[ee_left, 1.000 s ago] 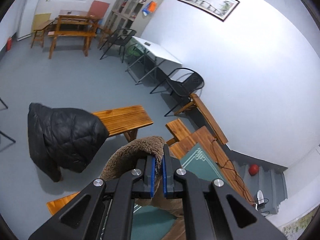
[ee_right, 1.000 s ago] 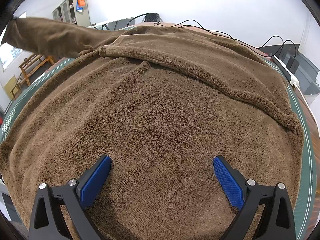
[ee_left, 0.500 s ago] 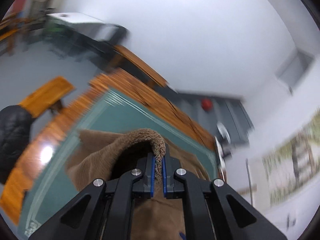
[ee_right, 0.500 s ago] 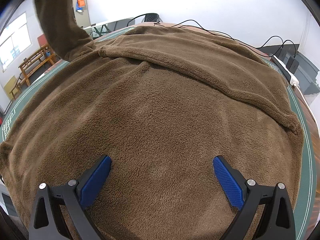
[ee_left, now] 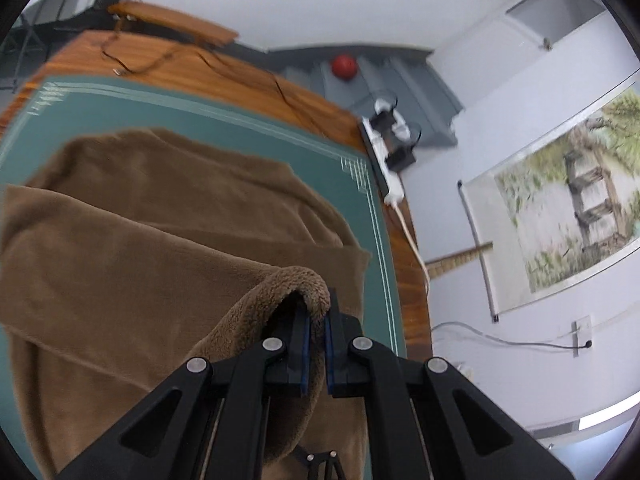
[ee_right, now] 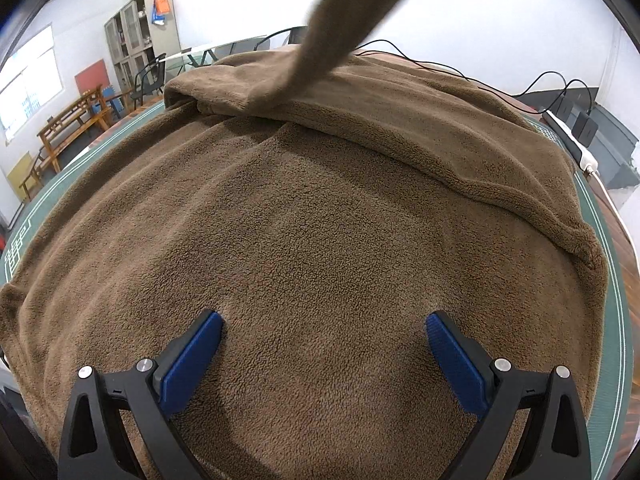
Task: Fold clothes
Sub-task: 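Lift the sleeve cuff with the left gripper and carry it across the body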
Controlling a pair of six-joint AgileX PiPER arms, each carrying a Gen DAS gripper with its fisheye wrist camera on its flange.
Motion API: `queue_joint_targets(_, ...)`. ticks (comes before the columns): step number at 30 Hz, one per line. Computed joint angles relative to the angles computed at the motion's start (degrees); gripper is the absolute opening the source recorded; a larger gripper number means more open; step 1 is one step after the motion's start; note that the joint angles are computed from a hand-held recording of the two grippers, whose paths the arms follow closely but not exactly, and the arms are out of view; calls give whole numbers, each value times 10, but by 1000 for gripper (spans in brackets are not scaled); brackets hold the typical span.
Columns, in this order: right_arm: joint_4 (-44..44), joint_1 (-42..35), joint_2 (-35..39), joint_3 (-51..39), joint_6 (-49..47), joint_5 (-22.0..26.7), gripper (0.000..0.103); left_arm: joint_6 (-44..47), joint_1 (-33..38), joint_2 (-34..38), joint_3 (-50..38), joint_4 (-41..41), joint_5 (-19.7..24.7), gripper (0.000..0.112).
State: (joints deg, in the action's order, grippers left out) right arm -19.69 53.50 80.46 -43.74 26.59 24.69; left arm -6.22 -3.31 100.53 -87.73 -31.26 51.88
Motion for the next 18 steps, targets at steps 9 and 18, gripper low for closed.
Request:
queue_joint_targets(9,-3,2,0,0,6,1,103,42,-11,95,-36,-67,61,73)
queue_joint_targets(18,-5,3,-1,1,8,1,103,136,68,23,61,-132,69,81)
